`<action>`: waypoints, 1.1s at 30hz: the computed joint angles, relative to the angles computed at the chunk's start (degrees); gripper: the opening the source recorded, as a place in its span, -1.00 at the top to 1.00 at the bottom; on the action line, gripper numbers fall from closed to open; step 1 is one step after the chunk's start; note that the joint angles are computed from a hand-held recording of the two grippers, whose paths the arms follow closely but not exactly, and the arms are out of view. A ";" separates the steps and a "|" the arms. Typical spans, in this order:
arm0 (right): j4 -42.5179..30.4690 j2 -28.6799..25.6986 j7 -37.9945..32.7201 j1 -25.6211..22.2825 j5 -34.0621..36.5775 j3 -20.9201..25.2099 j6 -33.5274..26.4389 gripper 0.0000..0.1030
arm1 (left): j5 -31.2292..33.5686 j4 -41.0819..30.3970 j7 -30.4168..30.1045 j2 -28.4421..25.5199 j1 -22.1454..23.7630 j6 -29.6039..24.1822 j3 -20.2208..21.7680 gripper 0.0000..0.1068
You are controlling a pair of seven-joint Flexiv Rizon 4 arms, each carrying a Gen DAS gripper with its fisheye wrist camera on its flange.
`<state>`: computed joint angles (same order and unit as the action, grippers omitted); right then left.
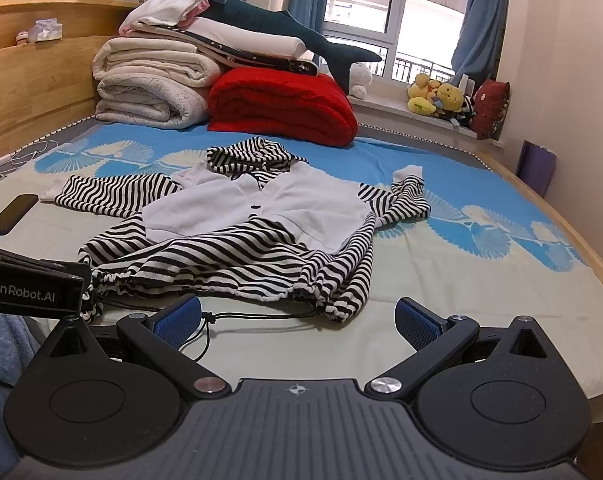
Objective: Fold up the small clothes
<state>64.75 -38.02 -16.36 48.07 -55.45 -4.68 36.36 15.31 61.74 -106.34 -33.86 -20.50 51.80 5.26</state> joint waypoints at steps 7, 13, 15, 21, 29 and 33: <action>-0.06 0.02 -0.24 -0.02 0.14 0.08 0.04 -0.98 | 0.01 -0.01 0.01 -0.01 0.01 -0.03 -0.04 -0.92; -0.39 -0.18 -0.38 0.03 0.30 -0.01 0.10 -0.98 | 0.15 -0.07 -0.26 -0.04 -0.08 -0.06 0.04 -0.92; -0.43 -0.20 -0.47 0.05 0.37 -0.02 0.02 -0.98 | 0.10 -0.04 -0.11 -0.02 -0.02 -0.06 -0.02 -0.92; -0.24 -0.05 -0.50 -0.04 0.49 0.05 0.18 -0.98 | 0.21 -0.29 -0.19 -0.11 -0.23 -0.48 0.00 -0.92; 0.06 0.05 -0.33 -0.18 0.67 0.13 0.28 -0.98 | 0.10 -0.53 0.02 -0.30 -0.14 -0.63 -0.12 -0.92; -0.17 -0.21 -0.60 -0.49 1.10 0.27 0.54 -0.98 | -0.05 -0.87 0.22 -0.64 -0.09 -0.90 -0.18 -0.92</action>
<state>64.59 -38.24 -16.95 47.58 -54.35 -4.42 36.91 15.26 60.87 -106.13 -34.50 -20.59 50.91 5.08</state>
